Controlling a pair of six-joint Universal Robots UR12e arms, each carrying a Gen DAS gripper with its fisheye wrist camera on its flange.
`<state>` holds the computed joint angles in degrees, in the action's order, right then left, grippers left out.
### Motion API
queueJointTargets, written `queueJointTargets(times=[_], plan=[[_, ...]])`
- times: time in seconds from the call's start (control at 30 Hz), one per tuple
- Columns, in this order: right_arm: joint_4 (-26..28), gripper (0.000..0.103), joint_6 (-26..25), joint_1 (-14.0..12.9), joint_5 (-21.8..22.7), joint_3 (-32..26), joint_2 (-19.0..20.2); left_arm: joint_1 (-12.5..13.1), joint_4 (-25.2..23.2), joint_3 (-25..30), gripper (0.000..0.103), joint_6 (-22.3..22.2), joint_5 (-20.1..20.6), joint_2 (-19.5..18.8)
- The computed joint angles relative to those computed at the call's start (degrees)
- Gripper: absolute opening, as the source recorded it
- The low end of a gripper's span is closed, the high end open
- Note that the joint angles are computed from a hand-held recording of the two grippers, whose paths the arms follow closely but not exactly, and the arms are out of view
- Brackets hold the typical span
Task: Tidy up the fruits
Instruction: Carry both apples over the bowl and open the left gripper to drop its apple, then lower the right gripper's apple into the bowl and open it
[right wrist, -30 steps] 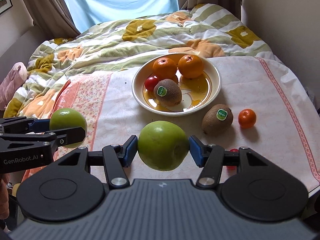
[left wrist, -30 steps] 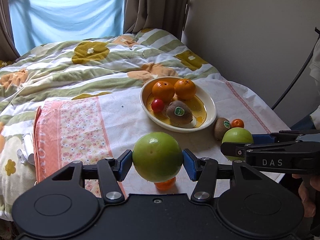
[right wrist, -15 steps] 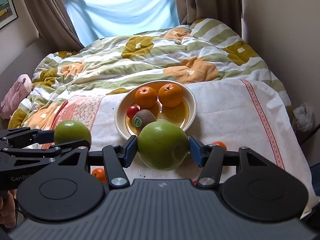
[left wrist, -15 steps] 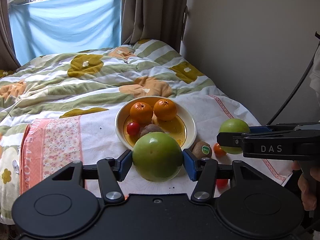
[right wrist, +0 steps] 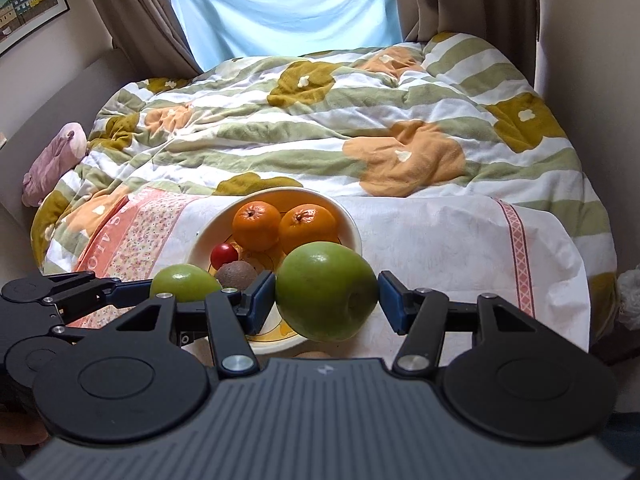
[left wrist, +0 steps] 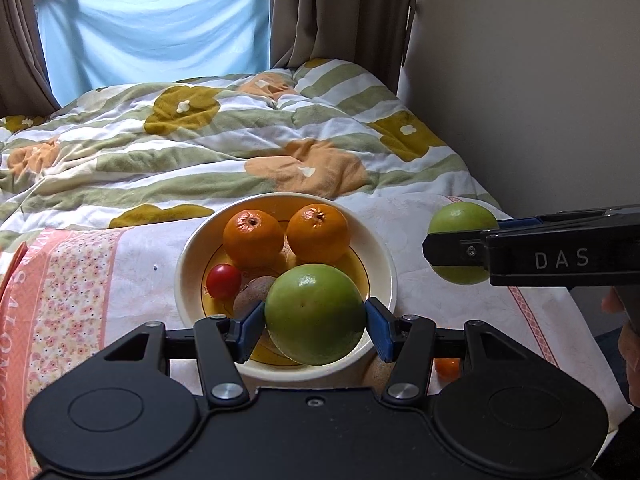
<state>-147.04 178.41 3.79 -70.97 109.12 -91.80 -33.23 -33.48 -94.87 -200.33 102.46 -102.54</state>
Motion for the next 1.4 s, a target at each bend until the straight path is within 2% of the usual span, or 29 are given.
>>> queueJointTargets(times=[0.27, 0.47, 0.53, 0.57, 0.6, 0.73, 0.97, 1.27, 1.33, 1.4], plan=[[1.85, 0.071, -2.72, -0.81, 3.51, -2.05, 3.7, -0.8, -4.15, 4.26, 0.059, 2.49, 3.47, -4.65], [3.11, 0.071, -4.45, -1.12, 4.57, -2.78, 4.98, -1.46, -4.9, 4.69, 0.06, 3.61, 4.29, -5.61], [3.52, 0.071, -4.94, -1.17, 4.83, -3.04, 5.25, -1.75, -4.11, 4.47, 0.073, 4.03, 5.05, -5.47], [3.54, 0.071, -5.09, -1.2, 4.91, -3.04, 5.29, -1.98, -3.48, 4.31, 0.085, 4.44, 5.87, -5.38], [3.5, 0.071, -5.18, -1.24, 5.0, -2.97, 5.27, -2.16, -3.08, 4.17, 0.091, 4.74, 6.52, -5.24], [3.97, 0.071, -5.37, -1.39, 5.34, -2.89, 5.15, -2.25, -4.16, 3.77, 0.091, 4.26, 6.94, -4.2], [5.46, 0.071, -7.47, -0.9, 6.19, -3.11, 4.63, -2.07, -6.03, 1.65, 0.091, -0.07, 8.35, -1.36], [5.24, 0.071, -11.46, 1.55, 7.76, -2.69, 4.59, -1.43, -7.3, -0.75, 0.091, -4.22, 9.95, 1.05], [4.25, 0.071, -11.8, 2.25, 6.96, -2.69, 4.85, -1.27, -7.69, -1.15, 0.091, -4.86, 9.98, 1.37], [2.29, 0.071, -11.47, 3.25, 3.91, -2.73, 5.16, -1.14, -7.8, -1.66, 0.091, -5.62, 9.9, 1.74]])
